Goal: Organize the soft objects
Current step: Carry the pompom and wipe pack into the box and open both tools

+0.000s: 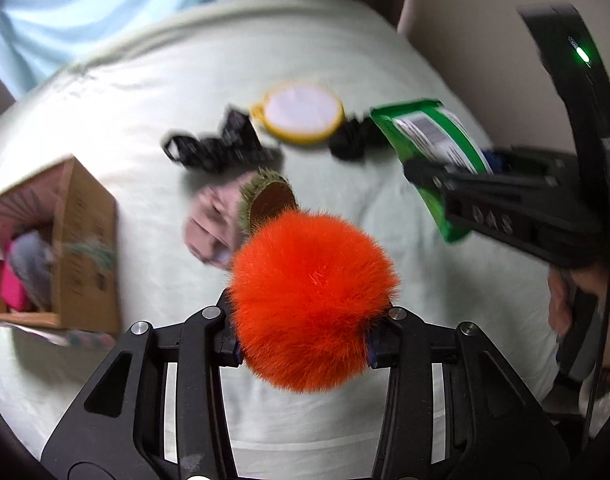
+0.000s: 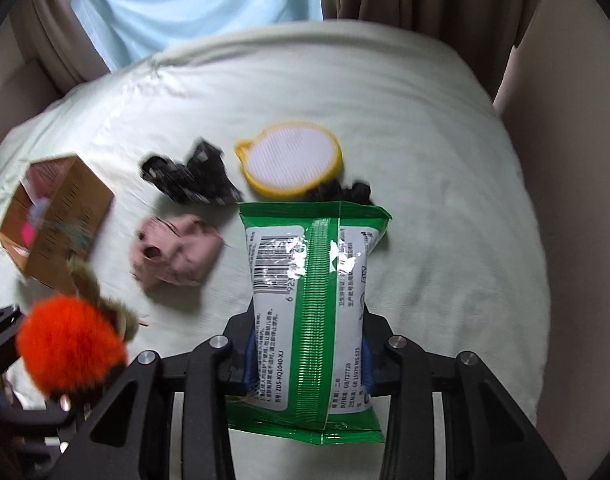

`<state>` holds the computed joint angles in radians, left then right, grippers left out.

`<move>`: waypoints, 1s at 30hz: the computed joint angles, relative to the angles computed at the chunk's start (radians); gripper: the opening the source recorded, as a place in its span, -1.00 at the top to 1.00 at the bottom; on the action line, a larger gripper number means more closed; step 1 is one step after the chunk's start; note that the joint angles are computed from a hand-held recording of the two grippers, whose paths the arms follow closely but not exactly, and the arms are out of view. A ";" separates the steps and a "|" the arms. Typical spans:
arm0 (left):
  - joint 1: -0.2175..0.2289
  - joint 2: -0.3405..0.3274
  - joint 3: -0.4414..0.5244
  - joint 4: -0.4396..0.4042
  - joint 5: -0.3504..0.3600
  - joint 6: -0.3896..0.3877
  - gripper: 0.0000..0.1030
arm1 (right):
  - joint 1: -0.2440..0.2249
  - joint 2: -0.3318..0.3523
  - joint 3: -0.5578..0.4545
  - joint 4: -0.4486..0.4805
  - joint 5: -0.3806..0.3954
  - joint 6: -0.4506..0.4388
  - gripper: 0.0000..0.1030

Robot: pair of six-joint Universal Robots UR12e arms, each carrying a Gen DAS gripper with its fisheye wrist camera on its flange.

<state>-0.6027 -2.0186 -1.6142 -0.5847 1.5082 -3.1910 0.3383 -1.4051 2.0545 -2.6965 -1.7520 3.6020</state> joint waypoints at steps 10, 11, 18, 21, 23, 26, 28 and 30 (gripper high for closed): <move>0.070 0.113 0.007 0.012 -0.046 -0.031 0.28 | 0.087 -0.096 -0.113 0.117 -0.099 0.127 0.32; 0.077 0.128 0.007 0.007 -0.042 -0.032 0.28 | 0.101 -0.097 -0.130 0.129 -0.114 0.138 0.32; 0.147 0.205 0.011 -0.035 -0.063 -0.027 0.28 | 0.188 -0.076 -0.260 0.167 -0.169 0.215 0.32; 0.189 0.225 0.012 -0.051 -0.090 -0.009 0.28 | 0.218 -0.039 -0.320 0.164 -0.167 0.224 0.32; 0.218 0.236 0.010 -0.058 -0.095 0.009 0.28 | 0.234 -0.012 -0.358 0.158 -0.161 0.242 0.32; 0.268 0.248 0.008 -0.080 -0.114 0.021 0.28 | 0.255 0.039 -0.421 0.161 -0.155 0.245 0.32; 0.304 0.254 0.004 -0.091 -0.128 0.029 0.28 | 0.267 0.075 -0.468 0.174 -0.147 0.246 0.32; 0.334 0.256 0.001 -0.102 -0.133 0.040 0.28 | 0.272 0.106 -0.502 0.178 -0.137 0.242 0.32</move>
